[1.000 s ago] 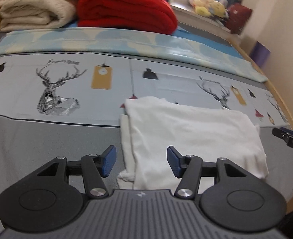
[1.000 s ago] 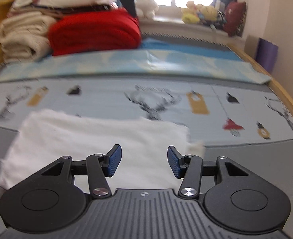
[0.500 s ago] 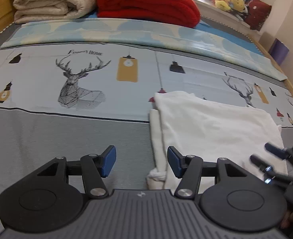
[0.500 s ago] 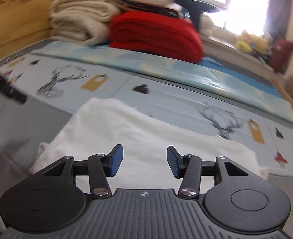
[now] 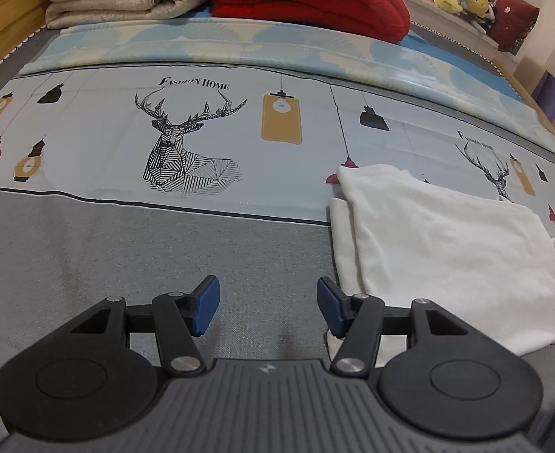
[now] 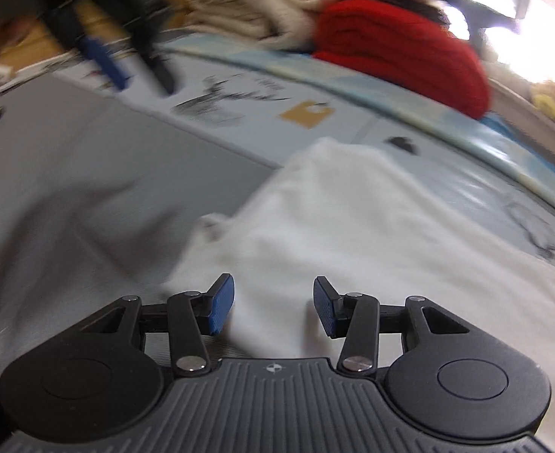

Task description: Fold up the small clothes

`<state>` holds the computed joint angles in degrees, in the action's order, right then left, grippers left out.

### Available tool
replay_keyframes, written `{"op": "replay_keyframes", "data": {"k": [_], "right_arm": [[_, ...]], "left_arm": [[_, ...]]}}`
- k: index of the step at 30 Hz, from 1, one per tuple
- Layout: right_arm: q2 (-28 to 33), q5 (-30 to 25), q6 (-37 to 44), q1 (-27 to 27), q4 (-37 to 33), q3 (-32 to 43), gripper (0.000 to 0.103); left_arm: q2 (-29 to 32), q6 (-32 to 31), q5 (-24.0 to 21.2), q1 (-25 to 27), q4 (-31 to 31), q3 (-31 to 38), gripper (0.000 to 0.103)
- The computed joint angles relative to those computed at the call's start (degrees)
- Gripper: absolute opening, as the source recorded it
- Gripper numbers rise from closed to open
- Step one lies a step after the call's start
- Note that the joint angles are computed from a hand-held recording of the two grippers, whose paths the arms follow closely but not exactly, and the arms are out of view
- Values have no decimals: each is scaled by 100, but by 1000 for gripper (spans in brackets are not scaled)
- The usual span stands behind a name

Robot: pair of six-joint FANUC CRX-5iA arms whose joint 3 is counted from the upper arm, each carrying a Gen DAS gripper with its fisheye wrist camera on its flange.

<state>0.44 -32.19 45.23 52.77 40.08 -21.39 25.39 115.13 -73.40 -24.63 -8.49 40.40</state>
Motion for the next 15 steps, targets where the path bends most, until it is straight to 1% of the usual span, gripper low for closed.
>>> {"op": "replay_keyframes", "data": {"k": [3,4,6,9,11,12,13,14,15], "right_arm": [[128,-109,803,168,-393,154,48],[168,-144,935,209,-373,159,49],[188,-56,871,235,-75,60,50],[292,-115,1012,252,-110,184,50],[299,-92,1105,258,-53,172,48],[288,-58,1224,259,-138,183,42],[307,-53,1472,242,-441,290,24],[309,-89,1619,231,-682,383,19],[285,-59,1540,220,-643,363,15]], "left_arm": [[22,-54,-26,5,-1,24,63],[26,-75,-44,8,-1,27,63],[30,-112,-71,10,-16,32,63],[45,-158,-93,19,-6,35,63],[60,-189,-107,18,-9,49,63],[76,-191,-114,21,5,60,63],[107,-185,-127,26,34,85,63],[130,-176,-130,41,90,94,63],[155,-162,-109,69,192,93,63]]}}
